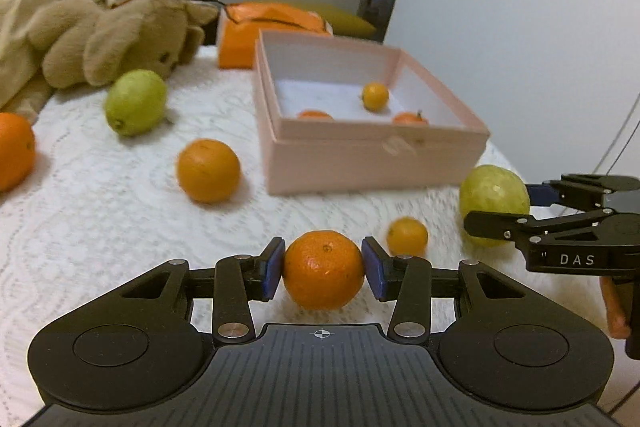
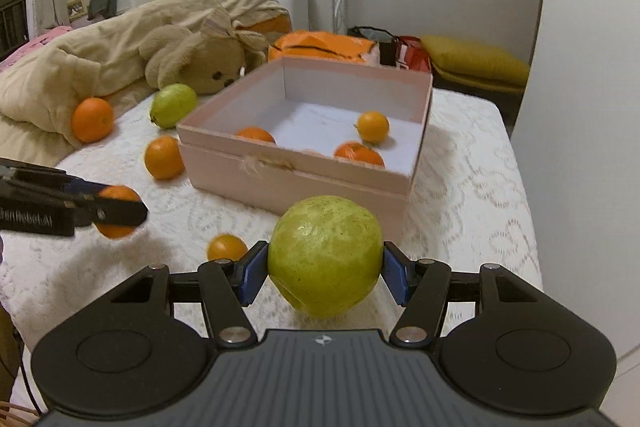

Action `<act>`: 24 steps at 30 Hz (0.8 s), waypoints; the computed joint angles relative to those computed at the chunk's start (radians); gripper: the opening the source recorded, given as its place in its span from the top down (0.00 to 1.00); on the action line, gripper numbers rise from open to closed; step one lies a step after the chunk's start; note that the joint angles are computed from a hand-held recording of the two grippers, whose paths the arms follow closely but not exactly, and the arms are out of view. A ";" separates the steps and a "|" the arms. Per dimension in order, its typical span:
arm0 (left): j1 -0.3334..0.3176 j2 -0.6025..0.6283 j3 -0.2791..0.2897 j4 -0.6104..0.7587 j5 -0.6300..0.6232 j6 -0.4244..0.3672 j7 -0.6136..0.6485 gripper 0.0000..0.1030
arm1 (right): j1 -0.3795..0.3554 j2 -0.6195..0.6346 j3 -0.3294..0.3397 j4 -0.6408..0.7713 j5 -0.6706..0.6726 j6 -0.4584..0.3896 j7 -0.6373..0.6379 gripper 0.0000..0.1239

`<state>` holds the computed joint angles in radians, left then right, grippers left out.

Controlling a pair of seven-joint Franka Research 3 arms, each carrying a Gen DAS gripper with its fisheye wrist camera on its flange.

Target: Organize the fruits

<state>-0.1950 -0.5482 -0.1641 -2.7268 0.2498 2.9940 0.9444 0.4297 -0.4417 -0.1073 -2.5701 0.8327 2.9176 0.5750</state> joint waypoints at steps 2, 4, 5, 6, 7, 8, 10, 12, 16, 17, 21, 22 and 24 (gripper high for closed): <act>0.003 0.014 -0.013 0.004 0.005 -0.002 -0.007 0.54 | -0.003 0.005 0.001 -0.006 -0.003 -0.010 0.003 0.52; -0.007 0.018 -0.005 0.000 0.000 -0.001 -0.006 0.54 | 0.001 0.007 -0.003 -0.012 0.003 -0.025 -0.007 0.51; -0.011 0.017 -0.001 -0.001 -0.002 -0.005 -0.005 0.54 | 0.017 0.004 -0.012 -0.020 0.028 -0.006 -0.033 0.51; -0.009 0.020 0.000 -0.002 -0.002 -0.001 -0.006 0.54 | 0.029 0.002 -0.015 -0.025 0.046 0.012 -0.053 0.51; -0.011 0.019 0.003 -0.005 -0.005 0.002 -0.006 0.54 | 0.036 0.003 -0.017 -0.027 0.057 0.019 -0.063 0.51; -0.017 0.017 0.014 -0.007 -0.011 0.004 -0.002 0.54 | 0.044 0.006 -0.023 -0.025 0.071 0.024 -0.073 0.50; -0.011 0.013 0.005 -0.006 -0.012 0.000 -0.008 0.54 | 0.061 0.017 -0.036 -0.019 0.111 0.033 -0.095 0.48; -0.006 0.013 0.000 -0.004 -0.009 -0.005 -0.011 0.54 | 0.032 0.035 -0.015 -0.011 0.096 0.014 -0.060 0.47; -0.007 0.013 0.001 -0.005 -0.008 -0.006 -0.012 0.54 | 0.041 0.051 -0.021 -0.005 0.160 0.014 -0.100 0.43; -0.007 0.013 0.000 -0.005 -0.008 -0.007 -0.012 0.54 | 0.037 0.053 -0.016 -0.003 0.164 0.012 -0.106 0.41; -0.005 0.012 -0.002 -0.005 -0.007 -0.007 -0.018 0.54 | 0.037 0.060 -0.003 -0.001 0.197 0.009 -0.146 0.31; -0.005 0.013 -0.002 -0.005 -0.007 -0.007 -0.018 0.54 | 0.038 0.063 0.007 -0.004 0.208 0.027 -0.153 0.30; -0.004 0.014 -0.003 -0.004 -0.006 -0.007 -0.020 0.54 | 0.028 0.067 0.031 -0.009 0.195 0.045 -0.132 0.26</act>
